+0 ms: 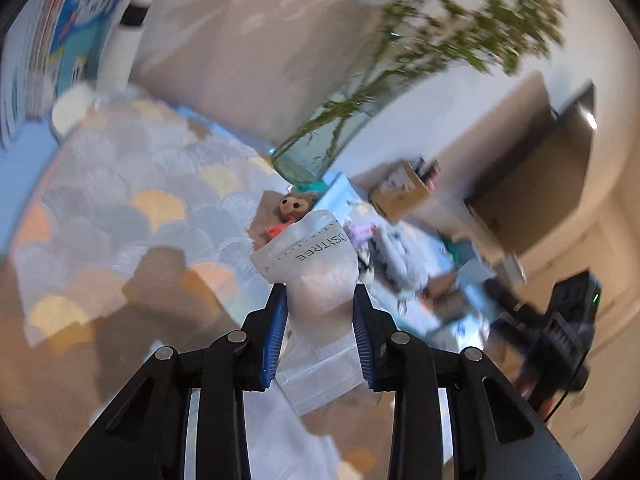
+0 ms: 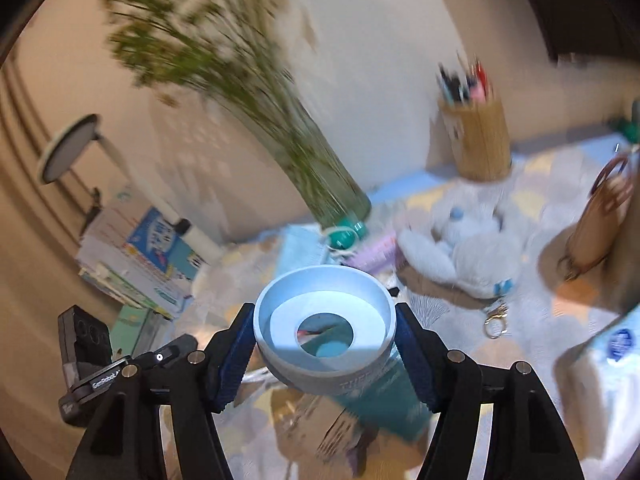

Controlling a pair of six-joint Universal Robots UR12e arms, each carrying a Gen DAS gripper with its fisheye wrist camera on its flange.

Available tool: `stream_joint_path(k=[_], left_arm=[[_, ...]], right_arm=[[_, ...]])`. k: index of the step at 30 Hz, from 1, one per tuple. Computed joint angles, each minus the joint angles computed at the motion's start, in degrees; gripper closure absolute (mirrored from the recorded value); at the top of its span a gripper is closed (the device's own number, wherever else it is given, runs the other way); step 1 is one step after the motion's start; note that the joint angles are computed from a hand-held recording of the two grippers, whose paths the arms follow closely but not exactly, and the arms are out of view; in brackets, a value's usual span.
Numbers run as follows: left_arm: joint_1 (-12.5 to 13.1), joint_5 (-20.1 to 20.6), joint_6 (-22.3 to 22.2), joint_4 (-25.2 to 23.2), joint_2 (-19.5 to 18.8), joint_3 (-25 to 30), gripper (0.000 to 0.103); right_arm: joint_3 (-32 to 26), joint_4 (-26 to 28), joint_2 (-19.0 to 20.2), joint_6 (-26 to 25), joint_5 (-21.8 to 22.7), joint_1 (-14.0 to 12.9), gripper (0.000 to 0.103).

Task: Organize soft objects
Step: 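Carry the pouch and the ring cup in both grippers to the glass dish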

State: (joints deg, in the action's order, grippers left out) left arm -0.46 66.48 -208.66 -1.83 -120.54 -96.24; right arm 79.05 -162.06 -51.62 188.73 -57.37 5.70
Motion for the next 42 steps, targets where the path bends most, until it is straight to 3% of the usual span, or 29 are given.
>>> stream_joint_path(k=[3,6,9,11,14,17,18,19,21,23,28,31,33,35,37,38,40,41,42], left_arm=[[0.1,-0.4,9.3,-4.2,3.1,-2.7,0.074],[-0.8,1.3,17.7,-9.6,4.5,-3.9,0.074],[-1.7,2.6,22.1,-12.9,4.2,-4.1,0.074],[-2.4,2.4,23.6,-15.0,3.4,-3.7,0.074],[-4.5,7.8,26.8,-15.9,2.1,-2.7,0.071],[-5.5,9.9,27.0,-12.7,1.5,-2.9,0.059],[-5.5,9.8,26.5,-11.8,1.4,-3.0,0.051],[-5.5,9.5,25.4,-11.3,1.3,-3.1,0.036],[-5.6,9.3,23.9,-10.4,1.0,-3.1,0.023],[-6.0,10.3,23.5,-11.0,0.8,-2.9,0.023],[-7.8,18.6,21.8,-12.6,0.7,-2.6,0.023],[-7.1,15.6,19.9,-10.7,1.6,-4.4,0.023],[-6.7,14.1,18.5,-9.9,1.7,-4.9,0.023],[-6.8,13.8,17.2,-8.7,1.5,-4.9,0.025],[-7.0,14.2,16.0,-8.7,1.0,-4.3,0.027],[-7.2,14.5,15.7,-9.4,0.7,-3.9,0.029],[-7.7,15.5,15.9,-11.3,0.0,-2.7,0.051],[-8.0,16.6,15.9,-11.1,-0.3,-2.4,0.053],[-8.2,17.4,16.2,-10.0,-0.5,-2.4,0.065]], right_arm=[[4.7,-2.7,-3.5,-1.9,-0.7,-0.2,0.036],[8.5,-0.8,-6.3,-6.7,-3.9,0.2,0.036],[11.2,1.9,-7.5,-10.4,-7.5,0.7,0.036],[11.7,4.5,-7.6,-12.1,-13.5,1.6,0.036],[11.7,7.0,-7.1,-13.3,-16.7,1.7,0.036],[11.9,7.5,-6.7,-15.0,-20.0,1.9,0.036],[12.1,7.5,-6.5,-15.4,-20.4,1.9,0.036],[12.2,7.4,-6.4,-15.3,-20.5,1.9,0.036],[12.5,7.3,-6.1,-15.1,-19.4,1.7,0.036],[12.8,6.8,-5.8,-14.6,-18.8,1.5,0.036],[13.9,4.9,-5.6,-14.3,-16.9,0.6,0.035],[14.4,5.7,-6.0,-15.3,-17.7,0.5,0.035],[15.3,5.5,-6.6,-16.6,-17.9,0.3,0.026],[16.2,5.0,-7.0,-16.5,-17.3,0.0,0.019],[16.9,4.5,-7.3,-15.8,-15.6,-0.5,0.018],[17.1,4.2,-7.4,-15.4,-15.0,-0.7,0.018],[17.3,3.9,-7.4,-14.5,-14.5,-0.7,0.018],[17.2,4.0,-7.3,-14.1,-14.6,-0.7,0.018],[17.2,4.1,-7.2,-13.8,-14.8,-0.5,0.018]])
